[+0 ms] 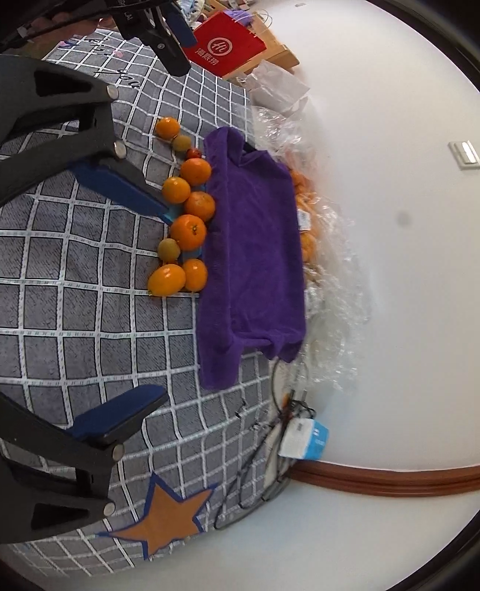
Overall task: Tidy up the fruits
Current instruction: 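Grasp a large orange with the left gripper while the right gripper grasps another orange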
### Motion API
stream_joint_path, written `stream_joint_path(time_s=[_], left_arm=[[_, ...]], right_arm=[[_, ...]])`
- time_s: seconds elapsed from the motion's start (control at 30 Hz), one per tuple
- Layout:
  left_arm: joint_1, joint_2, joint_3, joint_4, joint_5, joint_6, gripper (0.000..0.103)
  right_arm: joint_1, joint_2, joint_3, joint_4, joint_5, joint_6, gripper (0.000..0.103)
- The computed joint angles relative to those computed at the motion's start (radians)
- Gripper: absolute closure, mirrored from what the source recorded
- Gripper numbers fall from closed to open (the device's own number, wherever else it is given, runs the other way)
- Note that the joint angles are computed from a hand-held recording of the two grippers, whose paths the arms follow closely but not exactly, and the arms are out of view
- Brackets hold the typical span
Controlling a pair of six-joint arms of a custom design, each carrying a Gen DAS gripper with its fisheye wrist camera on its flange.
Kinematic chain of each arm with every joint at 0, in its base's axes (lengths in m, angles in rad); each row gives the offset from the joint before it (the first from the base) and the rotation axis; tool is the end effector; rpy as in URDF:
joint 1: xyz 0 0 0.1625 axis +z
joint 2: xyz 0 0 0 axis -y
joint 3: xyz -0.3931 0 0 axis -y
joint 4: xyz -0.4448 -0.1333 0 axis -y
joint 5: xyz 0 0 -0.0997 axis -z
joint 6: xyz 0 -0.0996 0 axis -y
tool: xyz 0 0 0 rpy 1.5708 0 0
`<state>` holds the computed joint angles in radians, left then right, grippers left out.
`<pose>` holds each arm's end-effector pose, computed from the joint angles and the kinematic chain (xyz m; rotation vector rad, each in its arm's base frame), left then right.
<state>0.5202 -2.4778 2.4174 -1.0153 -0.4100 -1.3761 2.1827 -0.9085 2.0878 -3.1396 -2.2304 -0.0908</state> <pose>-0.0647 -0.2959 0.3492 0.0031 2.1005 -1.0897 0.3657 -0.3952 0.0264 0.7060 -2.4193 0.7010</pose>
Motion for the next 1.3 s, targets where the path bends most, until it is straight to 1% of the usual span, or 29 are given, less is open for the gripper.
stream_joint_path(time_s=[0.03, 0.07, 0.1, 0.13, 0.17, 0.2, 0.27, 0.33, 0.4, 0.5, 0.57, 0.63, 0.67, 0.7, 0.73, 0.8, 0.83, 0.9, 0.93, 0.97, 1.0, 1.03, 1.07, 1.2, 1.3], left_arm=[[0.032, -0.008, 0.008, -0.024, 0.005, 0.026, 0.005], [0.059, -0.021, 0.018, -0.067, 0.006, 0.070, 0.005], [0.083, -0.036, 0.029, -0.111, 0.006, 0.113, 0.007], [0.107, -0.041, 0.035, -0.151, 0.004, 0.148, 0.009], [0.136, -0.048, 0.042, -0.185, 0.002, 0.179, 0.010], [0.155, -0.050, 0.048, -0.213, 0.002, 0.207, 0.010], [0.195, -0.050, 0.056, -0.263, -0.002, 0.257, 0.012], [0.222, -0.055, 0.065, -0.311, -0.009, 0.303, 0.013], [0.256, -0.038, 0.076, -0.402, -0.021, 0.367, 0.013], [0.296, -0.007, 0.100, -0.565, -0.047, 0.497, 0.013], [0.321, 0.031, 0.111, -0.656, -0.056, 0.569, 0.013], [0.340, 0.070, 0.117, -0.737, -0.067, 0.627, 0.013], [0.352, 0.091, 0.121, -0.785, -0.072, 0.657, 0.015], [0.363, 0.112, 0.125, -0.834, -0.077, 0.684, 0.023], [0.374, 0.131, 0.129, -0.885, -0.083, 0.711, 0.028], [0.393, 0.163, 0.133, -0.959, -0.091, 0.745, 0.048], [0.401, 0.175, 0.138, -0.995, -0.092, 0.763, 0.052], [0.397, 0.177, 0.162, -1.050, -0.066, 0.794, 0.059], [0.389, 0.164, 0.181, -1.081, -0.053, 0.821, 0.061], [0.389, 0.158, 0.186, -1.085, -0.060, 0.833, 0.062], [0.388, 0.147, 0.191, -1.104, -0.071, 0.853, 0.066], [0.390, 0.134, 0.200, -1.149, -0.091, 0.891, 0.068], [0.394, 0.126, 0.203, -1.170, -0.105, 0.905, 0.068], [0.406, 0.129, 0.201, -1.177, -0.118, 0.894, 0.072], [0.422, 0.105, 0.213, -1.234, -0.157, 0.929, 0.072]], right_arm=[[-0.012, 0.012, -0.005, 0.000, 0.010, -0.003, 0.019], [-0.026, 0.029, -0.012, -0.005, 0.022, -0.010, 0.025], [-0.036, 0.039, -0.017, -0.005, 0.030, -0.018, 0.029], [-0.047, 0.056, -0.028, 0.007, 0.040, -0.032, 0.034], [-0.057, 0.077, -0.042, 0.019, 0.043, -0.046, 0.039], [-0.063, 0.091, -0.051, 0.025, 0.040, -0.054, 0.041], [-0.077, 0.120, -0.075, 0.050, 0.043, -0.055, 0.058], [-0.093, 0.133, -0.089, 0.078, 0.072, -0.052, 0.059], [-0.102, 0.156, -0.108, 0.077, 0.071, -0.063, 0.059], [-0.112, 0.184, -0.128, 0.075, 0.075, -0.076, 0.059], [-0.118, 0.190, -0.127, 0.047, 0.087, -0.105, 0.071], [-0.121, 0.185, -0.112, 0.023, 0.087, -0.119, 0.071], [-0.118, 0.181, -0.103, 0.012, 0.081, -0.119, 0.071], [-0.120, 0.173, -0.089, -0.004, 0.078, -0.122, 0.071], [-0.123, 0.163, -0.080, -0.004, 0.082, -0.121, 0.071], [-0.131, 0.150, -0.059, -0.030, 0.093, -0.131, 0.071], [-0.134, 0.149, -0.054, -0.043, 0.098, -0.141, 0.071], [-0.137, 0.150, -0.046, -0.067, 0.104, -0.165, 0.071], [-0.138, 0.152, -0.041, -0.084, 0.109, -0.174, 0.071], [-0.140, 0.150, -0.038, -0.089, 0.113, -0.172, 0.071], [-0.142, 0.148, -0.038, -0.087, 0.118, -0.168, 0.071], [-0.144, 0.147, -0.038, -0.086, 0.121, -0.166, 0.071], [-0.145, 0.148, -0.037, -0.090, 0.122, -0.161, 0.071], [-0.144, 0.152, -0.037, -0.102, 0.113, -0.163, 0.071], [-0.138, 0.161, -0.043, -0.103, 0.098, -0.166, 0.071]])
